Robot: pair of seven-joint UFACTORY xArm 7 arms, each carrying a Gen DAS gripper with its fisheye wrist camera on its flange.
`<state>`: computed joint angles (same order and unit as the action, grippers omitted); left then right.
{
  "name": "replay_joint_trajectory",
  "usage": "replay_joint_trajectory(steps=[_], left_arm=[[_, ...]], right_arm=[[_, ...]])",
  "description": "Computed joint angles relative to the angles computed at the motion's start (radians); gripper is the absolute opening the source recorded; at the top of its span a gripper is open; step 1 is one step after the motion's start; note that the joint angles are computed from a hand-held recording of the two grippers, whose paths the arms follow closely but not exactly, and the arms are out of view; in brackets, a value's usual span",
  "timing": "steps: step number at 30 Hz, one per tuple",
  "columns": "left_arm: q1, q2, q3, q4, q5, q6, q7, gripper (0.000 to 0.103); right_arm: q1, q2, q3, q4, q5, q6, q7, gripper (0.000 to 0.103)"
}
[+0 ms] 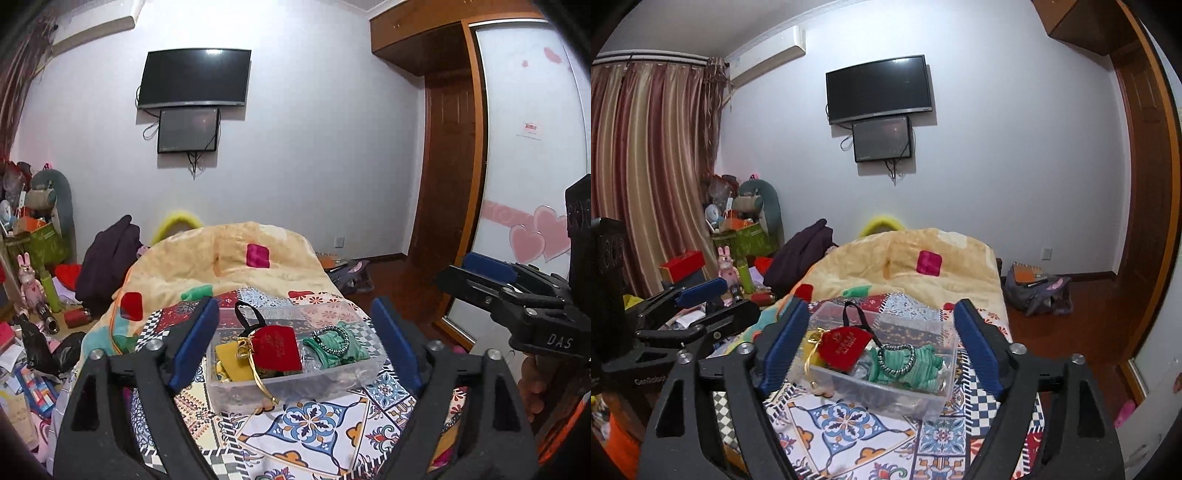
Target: Organize soft objects
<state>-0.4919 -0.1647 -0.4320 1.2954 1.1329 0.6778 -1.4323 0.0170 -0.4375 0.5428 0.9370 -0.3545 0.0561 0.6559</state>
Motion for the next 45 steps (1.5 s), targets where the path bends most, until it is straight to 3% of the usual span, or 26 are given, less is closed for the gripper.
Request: replay_joint_trajectory(steps=[4, 10, 45], left_arm=[[-0.001, -0.023, -0.013, -0.021, 0.015, 0.015, -0.03, 0.095], [0.018, -0.042, -0.022, -0.042, 0.018, -0.002, -0.055, 0.096], [0.025, -0.037, -0.028, -0.054, 0.032, -0.003, -0.067, 0.096]], right_arm=[[-0.021, -0.017, 0.015, -0.02, -0.004, -0.023, 0.009, 0.089], [-0.053, -0.029, 0.038, -0.04, 0.011, -0.049, 0.016, 0.097], [-0.003, -0.056, 0.007, -0.088, 0.077, -0.052, -0.029, 0.097]])
